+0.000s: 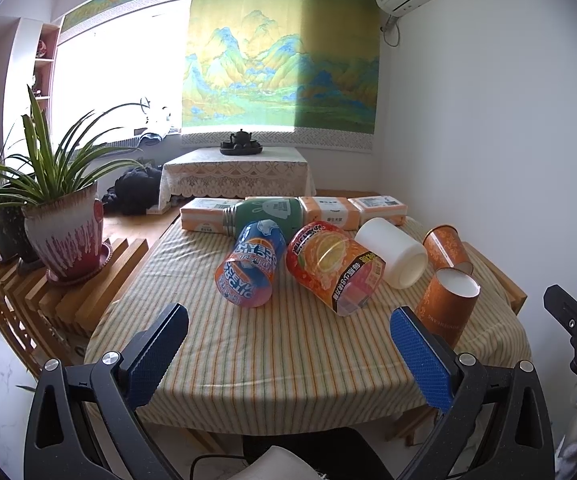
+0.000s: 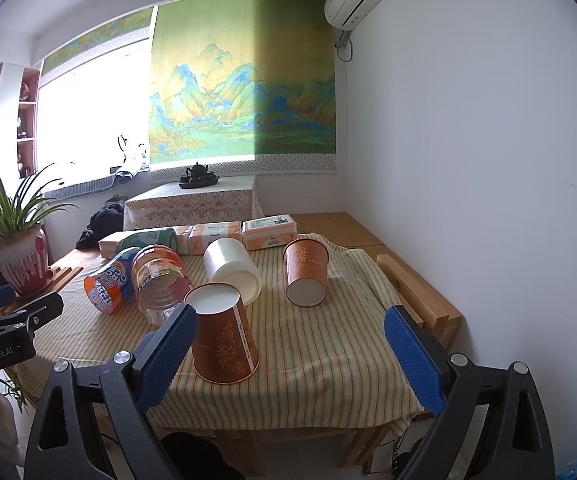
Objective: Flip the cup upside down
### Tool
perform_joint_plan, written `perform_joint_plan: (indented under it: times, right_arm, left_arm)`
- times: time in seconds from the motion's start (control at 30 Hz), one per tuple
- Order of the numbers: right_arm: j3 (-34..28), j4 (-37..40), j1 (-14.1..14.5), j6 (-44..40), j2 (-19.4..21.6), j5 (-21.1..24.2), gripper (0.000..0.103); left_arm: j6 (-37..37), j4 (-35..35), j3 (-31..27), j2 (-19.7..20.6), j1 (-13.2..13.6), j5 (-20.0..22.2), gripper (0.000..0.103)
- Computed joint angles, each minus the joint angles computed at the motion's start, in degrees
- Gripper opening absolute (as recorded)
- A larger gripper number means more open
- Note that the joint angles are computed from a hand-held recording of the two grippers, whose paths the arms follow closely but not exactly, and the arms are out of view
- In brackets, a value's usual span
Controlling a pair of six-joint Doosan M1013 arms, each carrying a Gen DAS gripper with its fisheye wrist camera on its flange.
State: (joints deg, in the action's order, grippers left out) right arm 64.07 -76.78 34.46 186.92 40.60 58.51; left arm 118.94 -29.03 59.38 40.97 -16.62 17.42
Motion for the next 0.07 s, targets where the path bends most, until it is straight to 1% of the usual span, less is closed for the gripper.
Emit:
perform_joint_plan:
  times: [0.07]
  right_arm:
    - [-0.1,0.3,0.0,-0.1,0.1,-0.2,0.093]
  left_arm:
    - [-0.7,0.8,0.1,0.0,-0.1,-0.5,0.102]
